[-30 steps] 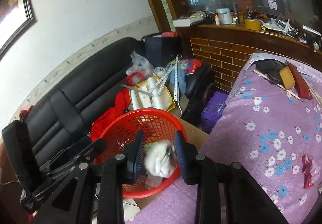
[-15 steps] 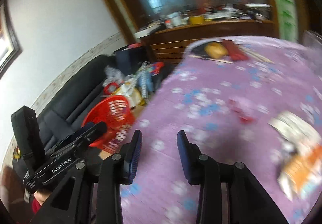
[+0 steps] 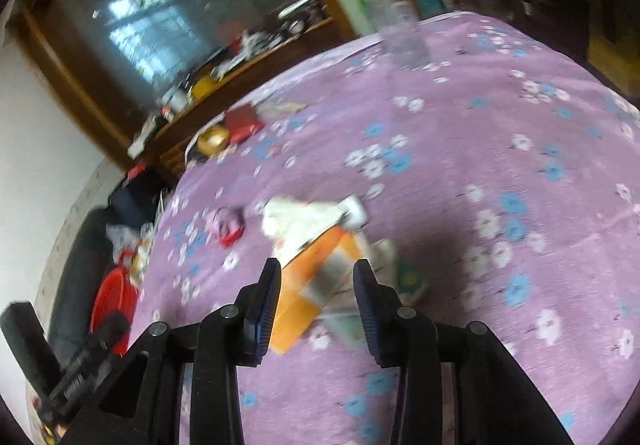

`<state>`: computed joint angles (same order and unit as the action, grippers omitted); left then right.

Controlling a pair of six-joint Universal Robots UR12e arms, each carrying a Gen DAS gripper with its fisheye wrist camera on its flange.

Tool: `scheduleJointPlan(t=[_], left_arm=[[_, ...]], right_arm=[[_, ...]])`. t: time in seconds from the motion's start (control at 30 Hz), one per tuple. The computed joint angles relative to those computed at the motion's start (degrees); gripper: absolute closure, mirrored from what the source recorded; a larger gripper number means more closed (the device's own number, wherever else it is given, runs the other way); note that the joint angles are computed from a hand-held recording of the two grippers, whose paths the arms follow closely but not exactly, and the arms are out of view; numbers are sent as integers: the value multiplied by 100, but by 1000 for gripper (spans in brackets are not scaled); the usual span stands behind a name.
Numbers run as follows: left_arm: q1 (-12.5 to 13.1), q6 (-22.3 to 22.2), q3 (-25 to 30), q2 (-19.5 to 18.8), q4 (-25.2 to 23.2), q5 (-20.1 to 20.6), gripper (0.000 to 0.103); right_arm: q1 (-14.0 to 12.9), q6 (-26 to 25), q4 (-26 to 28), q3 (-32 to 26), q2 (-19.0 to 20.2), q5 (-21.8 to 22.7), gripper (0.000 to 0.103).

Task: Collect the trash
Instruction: 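Grasp the orange medicine box with the left gripper while the right gripper grasps a white tube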

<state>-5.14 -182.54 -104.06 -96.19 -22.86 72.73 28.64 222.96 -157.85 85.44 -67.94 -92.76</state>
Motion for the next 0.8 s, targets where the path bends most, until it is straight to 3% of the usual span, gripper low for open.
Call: scheduleJointPlan(t=[0.2, 0.33, 0.47, 0.53, 0.6, 0.63, 0.8], left_arm=[[-352, 571, 576, -388, -772, -595, 18], [-618, 686, 1007, -734, -1301, -387, 17], [-873, 751, 1263, -1026, -1348, 252, 17], [-928, 717, 1281, -1090, -1210, 356, 18], [-941, 668, 1272, -1123, -1132, 347, 28], [-930, 666, 1271, -1133, -1151, 289, 40], [-893, 635, 1102, -1066, -866, 190, 50]], right_arm=[[-79, 243, -315, 306, -167, 7, 57], [-94, 276, -403, 419, -206, 30, 57], [-154, 324, -561, 599, -288, 102, 57], [-180, 327, -623, 663, -305, 149, 57], [-199, 331, -665, 705, -310, 195, 57], [-204, 325, -659, 714, -308, 230, 57], [-190, 150, -635, 652, -227, 304, 57]])
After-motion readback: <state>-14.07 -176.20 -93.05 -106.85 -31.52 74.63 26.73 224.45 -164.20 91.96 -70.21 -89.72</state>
